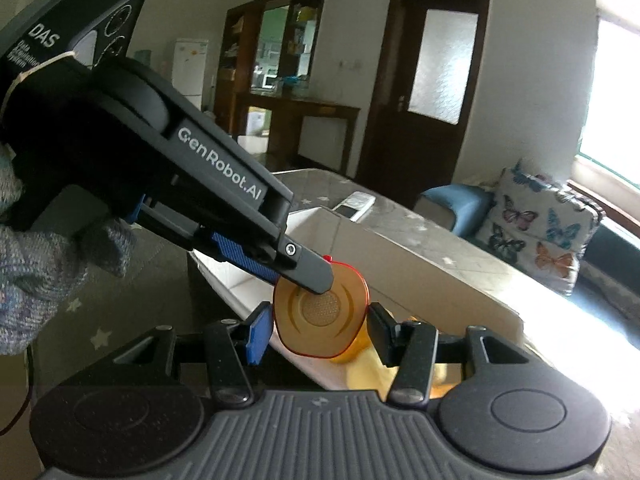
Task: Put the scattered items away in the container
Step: 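Carry the round toy over the box and open the left gripper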
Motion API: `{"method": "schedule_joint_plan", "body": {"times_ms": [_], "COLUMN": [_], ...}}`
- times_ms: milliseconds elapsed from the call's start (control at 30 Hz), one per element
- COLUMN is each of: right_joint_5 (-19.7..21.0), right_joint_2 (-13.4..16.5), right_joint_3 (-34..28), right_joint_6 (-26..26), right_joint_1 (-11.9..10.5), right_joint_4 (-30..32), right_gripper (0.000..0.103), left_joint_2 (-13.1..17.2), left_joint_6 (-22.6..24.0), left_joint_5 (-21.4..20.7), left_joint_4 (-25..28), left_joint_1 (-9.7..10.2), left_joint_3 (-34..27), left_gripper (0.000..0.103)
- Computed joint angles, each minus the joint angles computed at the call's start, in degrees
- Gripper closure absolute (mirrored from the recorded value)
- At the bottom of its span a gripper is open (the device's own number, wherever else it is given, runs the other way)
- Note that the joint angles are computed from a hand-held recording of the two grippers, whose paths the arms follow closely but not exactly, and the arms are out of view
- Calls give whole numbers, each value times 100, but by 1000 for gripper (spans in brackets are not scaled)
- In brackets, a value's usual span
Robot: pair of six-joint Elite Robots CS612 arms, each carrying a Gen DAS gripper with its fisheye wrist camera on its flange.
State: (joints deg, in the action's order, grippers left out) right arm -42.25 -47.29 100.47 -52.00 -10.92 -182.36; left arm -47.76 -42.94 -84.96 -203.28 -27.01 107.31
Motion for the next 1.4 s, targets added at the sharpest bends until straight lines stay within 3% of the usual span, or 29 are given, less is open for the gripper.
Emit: {"method": "schedule_joint_plan", "body": {"times_ms": [300,667,1400], "right_joint_5": [-281,-539,-552], "right_joint_2": [165,241,221], "right_joint_3": [-510,-774,-793], "right_joint_6": [-202,-498,-415], "right_joint_1": [289,395,406], "right_joint_4": [946,1725,1833], "right_gripper": [51,51,50], "left_joint_2": [154,263,207], "left_joint_6": [-190,-294,-200], "left_joint_5": [-175,-374,-237], "left_joint_4": [402,754,1023], "left_joint_1": [282,431,374], "left_joint_3": [-249,-399,-424], "left_gripper": [75,75,75]}}
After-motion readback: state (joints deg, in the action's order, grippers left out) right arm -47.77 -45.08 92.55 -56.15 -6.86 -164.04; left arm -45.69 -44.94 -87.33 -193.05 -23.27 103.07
